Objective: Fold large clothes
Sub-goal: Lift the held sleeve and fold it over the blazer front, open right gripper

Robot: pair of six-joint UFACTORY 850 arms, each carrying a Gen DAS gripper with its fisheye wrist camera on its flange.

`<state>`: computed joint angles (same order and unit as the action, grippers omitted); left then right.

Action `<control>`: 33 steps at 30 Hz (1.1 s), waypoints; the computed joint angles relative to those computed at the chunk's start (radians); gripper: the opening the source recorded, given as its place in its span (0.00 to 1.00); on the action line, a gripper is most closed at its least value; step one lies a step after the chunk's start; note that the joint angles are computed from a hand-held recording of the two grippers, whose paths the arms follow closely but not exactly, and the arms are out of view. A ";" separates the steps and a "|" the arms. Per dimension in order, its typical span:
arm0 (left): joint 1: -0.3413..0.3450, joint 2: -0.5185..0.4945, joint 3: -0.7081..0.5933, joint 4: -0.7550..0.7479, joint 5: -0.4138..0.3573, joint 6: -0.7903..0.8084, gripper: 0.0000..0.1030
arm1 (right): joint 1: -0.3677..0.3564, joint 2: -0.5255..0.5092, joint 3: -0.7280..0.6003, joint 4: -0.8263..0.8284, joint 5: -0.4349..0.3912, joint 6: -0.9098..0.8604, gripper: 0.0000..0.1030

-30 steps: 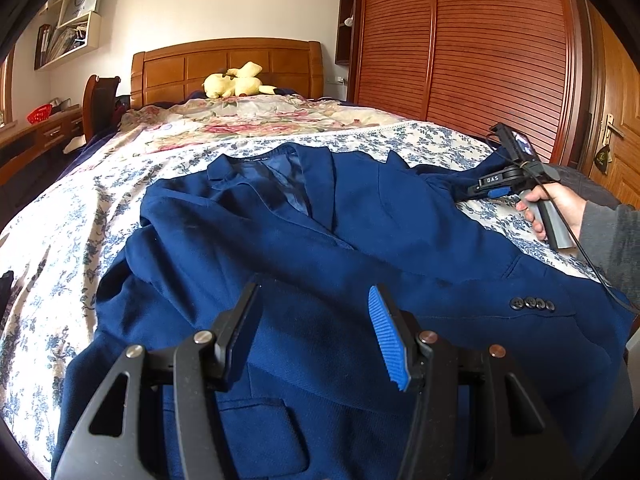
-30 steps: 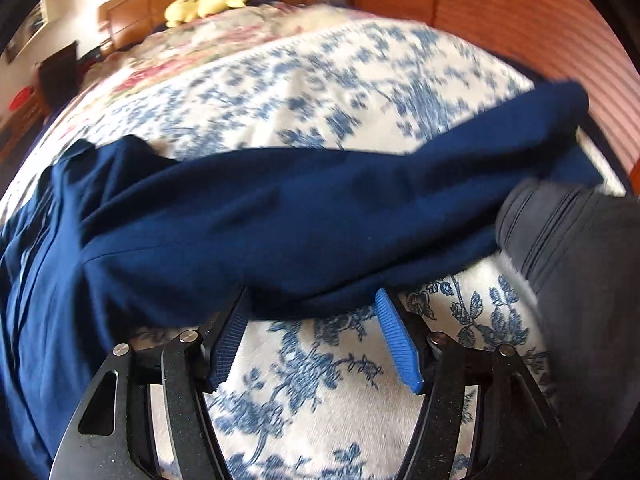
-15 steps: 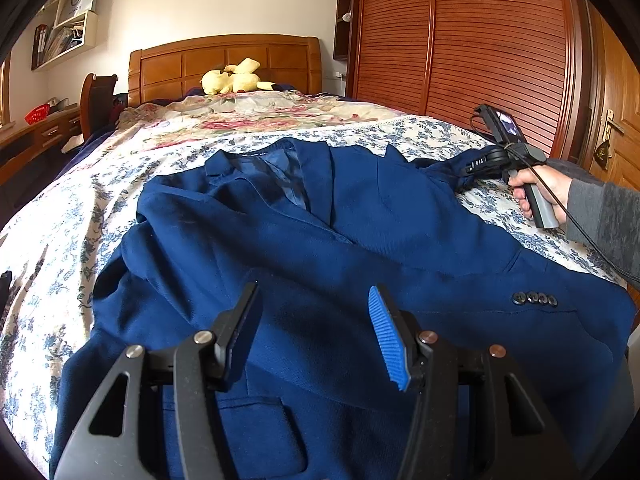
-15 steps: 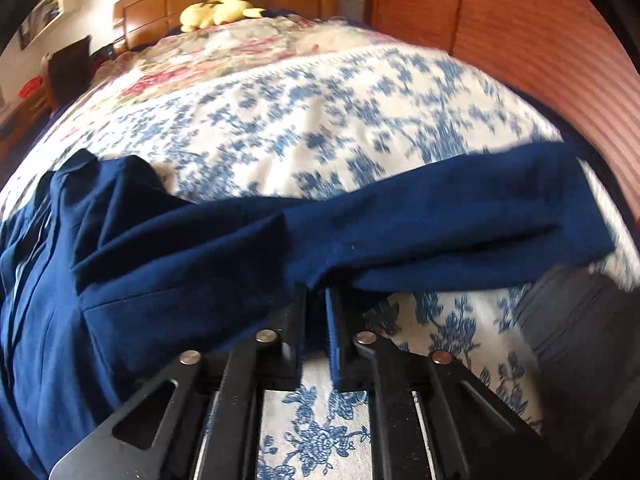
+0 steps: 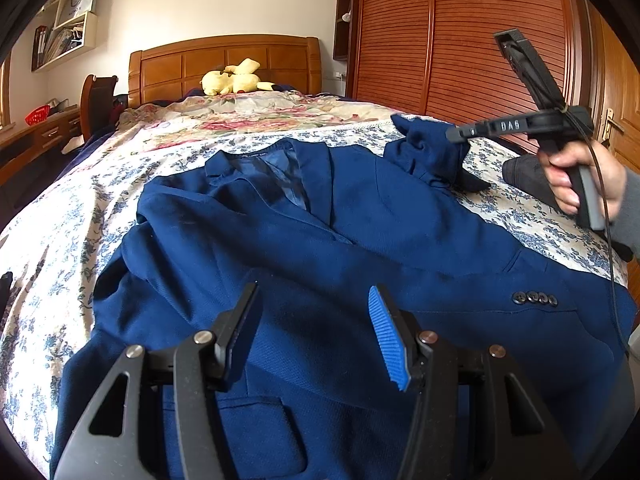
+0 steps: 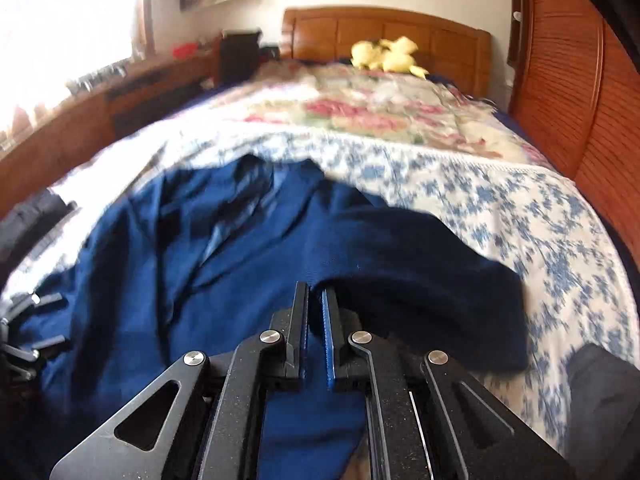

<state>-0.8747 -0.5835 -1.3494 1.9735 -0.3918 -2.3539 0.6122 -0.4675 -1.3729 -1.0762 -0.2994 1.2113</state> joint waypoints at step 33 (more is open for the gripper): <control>-0.001 0.006 0.007 0.004 0.002 -0.002 0.52 | -0.256 -0.140 -0.054 0.324 -0.232 -0.063 0.64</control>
<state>-0.8758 -0.5773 -1.3426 1.9775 -0.3901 -2.3559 0.3565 -0.6078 -1.4271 -0.7518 -0.5317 1.1484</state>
